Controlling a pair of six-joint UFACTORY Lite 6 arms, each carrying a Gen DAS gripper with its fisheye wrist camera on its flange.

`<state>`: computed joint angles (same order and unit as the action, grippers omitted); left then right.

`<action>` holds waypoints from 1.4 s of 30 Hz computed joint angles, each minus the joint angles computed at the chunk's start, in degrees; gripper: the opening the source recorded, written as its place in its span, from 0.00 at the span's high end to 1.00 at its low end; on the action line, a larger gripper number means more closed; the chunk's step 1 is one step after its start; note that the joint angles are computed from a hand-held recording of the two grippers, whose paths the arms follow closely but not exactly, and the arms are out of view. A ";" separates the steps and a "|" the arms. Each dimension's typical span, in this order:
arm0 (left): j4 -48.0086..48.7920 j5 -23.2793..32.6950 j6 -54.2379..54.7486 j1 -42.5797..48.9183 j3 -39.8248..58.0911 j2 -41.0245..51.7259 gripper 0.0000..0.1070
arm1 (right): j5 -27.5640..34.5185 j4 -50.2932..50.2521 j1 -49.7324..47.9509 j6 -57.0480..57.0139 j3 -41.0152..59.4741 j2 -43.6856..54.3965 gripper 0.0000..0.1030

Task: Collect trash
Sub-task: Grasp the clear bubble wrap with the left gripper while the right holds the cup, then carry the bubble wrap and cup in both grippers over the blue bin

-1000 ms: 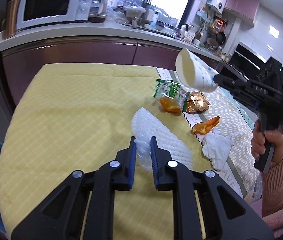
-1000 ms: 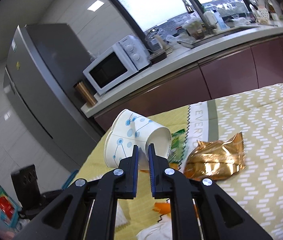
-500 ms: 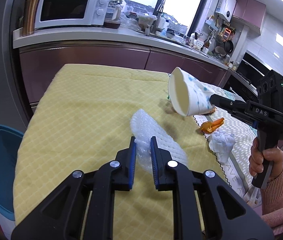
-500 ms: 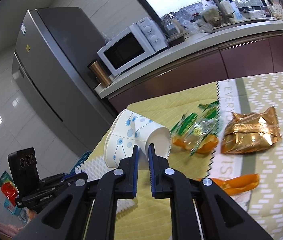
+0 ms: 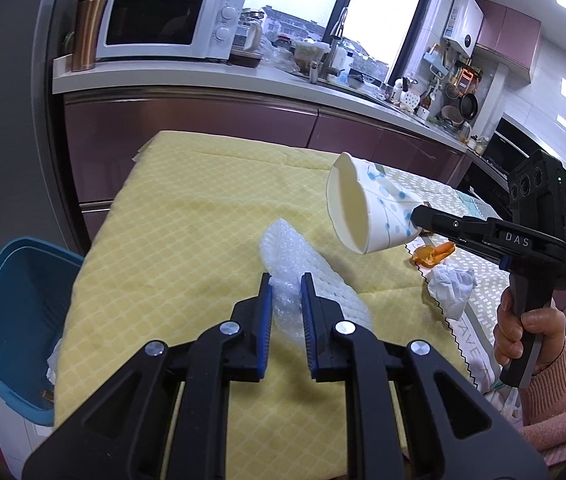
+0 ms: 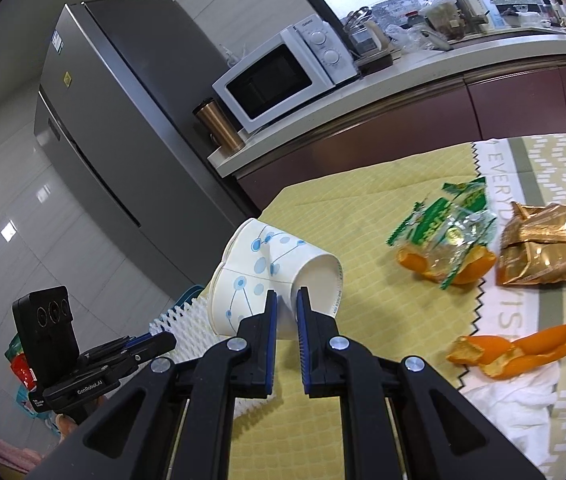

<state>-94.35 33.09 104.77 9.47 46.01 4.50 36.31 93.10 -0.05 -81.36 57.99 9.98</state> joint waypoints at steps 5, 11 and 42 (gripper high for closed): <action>1.40 1.22 -0.41 2.78 -1.33 -1.69 0.86 | -0.44 0.32 2.04 0.26 1.31 1.26 0.91; 3.35 3.49 -1.20 6.75 -1.81 -3.40 0.86 | -0.55 0.94 3.82 0.30 1.62 1.49 0.91; 9.63 10.29 -2.87 24.92 -0.79 -3.63 0.86 | -0.87 -0.72 13.66 4.44 11.35 10.04 0.91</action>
